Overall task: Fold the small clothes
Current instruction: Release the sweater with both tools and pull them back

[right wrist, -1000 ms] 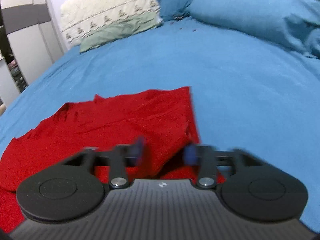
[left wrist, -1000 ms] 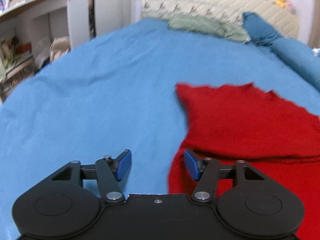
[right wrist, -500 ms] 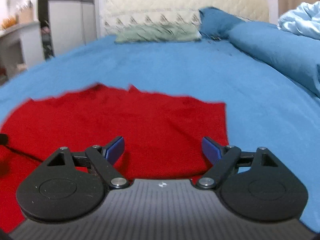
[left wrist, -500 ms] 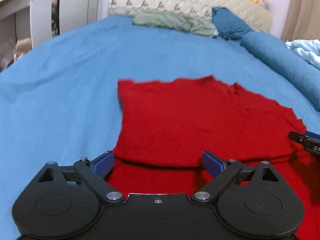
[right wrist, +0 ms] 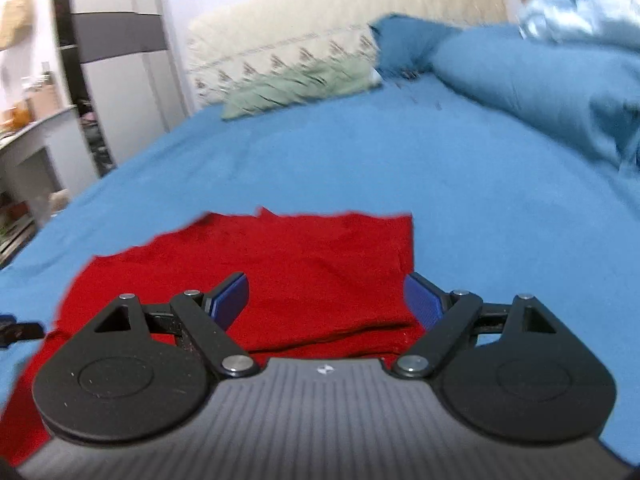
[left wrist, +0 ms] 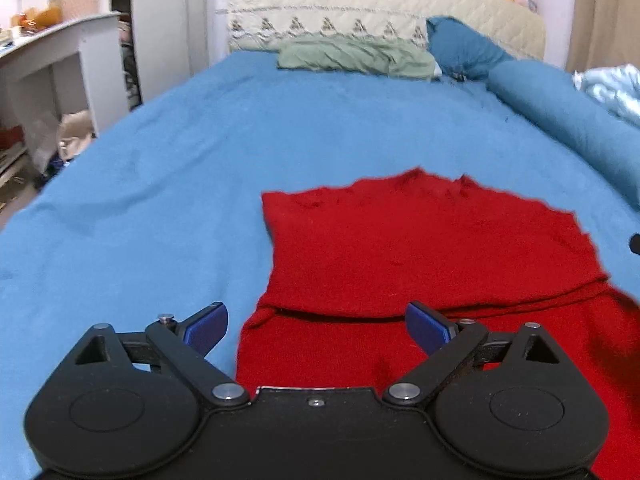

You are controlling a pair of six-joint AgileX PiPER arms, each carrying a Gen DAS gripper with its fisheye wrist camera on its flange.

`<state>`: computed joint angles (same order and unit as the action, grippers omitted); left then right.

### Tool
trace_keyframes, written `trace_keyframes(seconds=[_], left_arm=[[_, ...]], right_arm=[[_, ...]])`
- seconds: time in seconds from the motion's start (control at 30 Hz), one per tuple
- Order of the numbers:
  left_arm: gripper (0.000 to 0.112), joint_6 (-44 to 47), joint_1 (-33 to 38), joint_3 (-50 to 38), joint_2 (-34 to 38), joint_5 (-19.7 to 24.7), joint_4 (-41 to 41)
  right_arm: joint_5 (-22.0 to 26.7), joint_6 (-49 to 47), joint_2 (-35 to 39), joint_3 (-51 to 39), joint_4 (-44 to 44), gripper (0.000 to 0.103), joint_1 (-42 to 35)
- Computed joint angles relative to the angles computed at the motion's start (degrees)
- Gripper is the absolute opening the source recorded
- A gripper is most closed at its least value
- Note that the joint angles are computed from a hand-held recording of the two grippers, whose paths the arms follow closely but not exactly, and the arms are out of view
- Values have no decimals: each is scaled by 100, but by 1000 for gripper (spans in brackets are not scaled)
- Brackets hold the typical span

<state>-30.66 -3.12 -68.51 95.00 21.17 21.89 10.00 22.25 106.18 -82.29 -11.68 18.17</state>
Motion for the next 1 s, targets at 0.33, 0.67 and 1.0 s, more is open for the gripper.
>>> trace_keyframes(seconds=[0.33, 0.67, 1.0], left_arm=[[101, -912, -1073, 742, -2618, 1999, 639], [102, -2946, -2844, 2262, -4572, 3371, 1395], [96, -5724, -4270, 4172, -5088, 3657, 2225]], right_arm=[[1779, 104, -2895, 1086, -351, 100, 521], [3249, 2881, -5295, 3215, -2687, 100, 2011], [3673, 5963, -5075, 5135, -4007, 99, 3626]])
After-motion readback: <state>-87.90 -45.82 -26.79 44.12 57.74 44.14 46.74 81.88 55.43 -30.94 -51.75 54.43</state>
